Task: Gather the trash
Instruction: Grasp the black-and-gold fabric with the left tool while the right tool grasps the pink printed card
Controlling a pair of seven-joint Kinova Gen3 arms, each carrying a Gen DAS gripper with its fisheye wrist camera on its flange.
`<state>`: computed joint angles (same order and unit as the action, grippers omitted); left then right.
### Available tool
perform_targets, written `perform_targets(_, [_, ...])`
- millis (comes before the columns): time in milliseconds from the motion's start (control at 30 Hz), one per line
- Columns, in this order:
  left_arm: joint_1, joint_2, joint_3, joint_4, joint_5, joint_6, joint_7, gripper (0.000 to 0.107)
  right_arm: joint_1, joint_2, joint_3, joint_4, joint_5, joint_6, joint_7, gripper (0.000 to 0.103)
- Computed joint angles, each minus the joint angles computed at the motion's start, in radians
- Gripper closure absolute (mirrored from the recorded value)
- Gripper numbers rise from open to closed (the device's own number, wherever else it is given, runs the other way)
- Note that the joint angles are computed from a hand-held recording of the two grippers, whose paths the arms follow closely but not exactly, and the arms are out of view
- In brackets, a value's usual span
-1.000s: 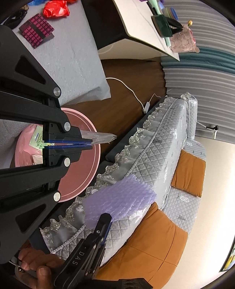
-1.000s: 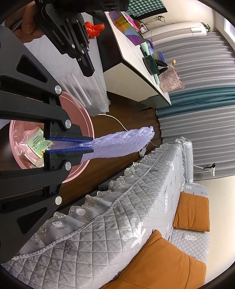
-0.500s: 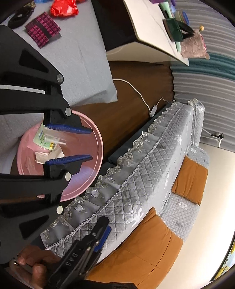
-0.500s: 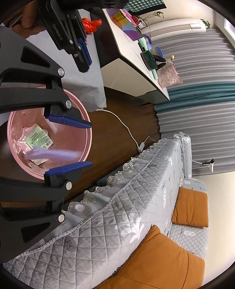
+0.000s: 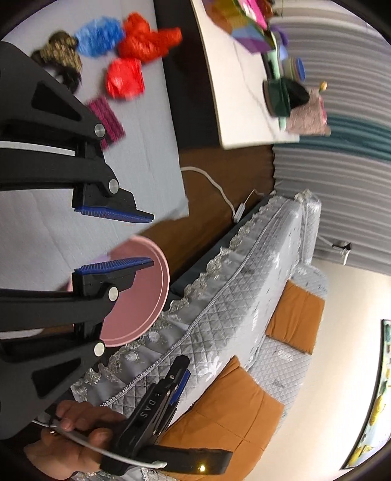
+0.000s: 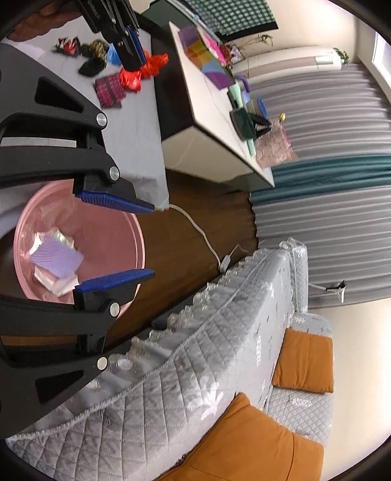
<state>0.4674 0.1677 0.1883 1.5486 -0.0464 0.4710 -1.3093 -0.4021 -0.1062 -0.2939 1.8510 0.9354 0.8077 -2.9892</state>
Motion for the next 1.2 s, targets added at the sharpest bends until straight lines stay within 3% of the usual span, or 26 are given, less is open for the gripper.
perform_targets(167, [-0.091,-0.134,-0.017,0.115,0.075,-0.012,-0.075,0.083,-0.024,0.009,-0.020,-0.014,0.014,-0.055,-0.022,0.075])
perform_targets(367, [-0.200,-0.264,-0.070,0.202,0.142,0.006,-0.145,0.083,-0.094,0.070,-0.031,-0.061,0.051,-0.081,-0.020,0.076])
perform_targets(500, [-0.266,-0.327,-0.095,0.290,0.144,-0.037,-0.121,0.083,-0.154,0.122,-0.010,-0.100,0.063,-0.112,0.001,0.076])
perform_targets(767, [-0.334,-0.314,-0.090,0.401,0.126,-0.083,-0.085,0.083,-0.261,0.241,0.058,-0.184,0.024,-0.162,0.099,0.076])
perform_targets(933, [-0.301,-0.294,-0.155,0.432,0.229,-0.097,-0.209,0.083,-0.297,0.322,0.103,-0.258,-0.052,-0.180,0.195,0.076])
perform_targets(1000, [-0.309,-0.283,-0.143,0.436,0.232,-0.099,-0.217,0.083,-0.305,0.351,0.119,-0.284,-0.086,-0.187,0.234,0.076])
perform_targets(1100, [-0.312,-0.257,-0.145,0.430,0.264,-0.104,-0.244,0.083,-0.315,0.398,0.139,-0.331,-0.143,-0.182,0.304,0.065])
perform_targets(1167, [-0.322,-0.233,-0.134,0.421,0.259,-0.096,-0.237,0.083,-0.319,0.424,0.152,-0.357,-0.181,-0.184,0.340,0.045])
perform_targets(1200, [-0.325,-0.219,-0.135,0.415,0.271,-0.088,-0.247,0.075,-0.315,0.437,0.156,-0.369,-0.206,-0.190,0.365,0.042])
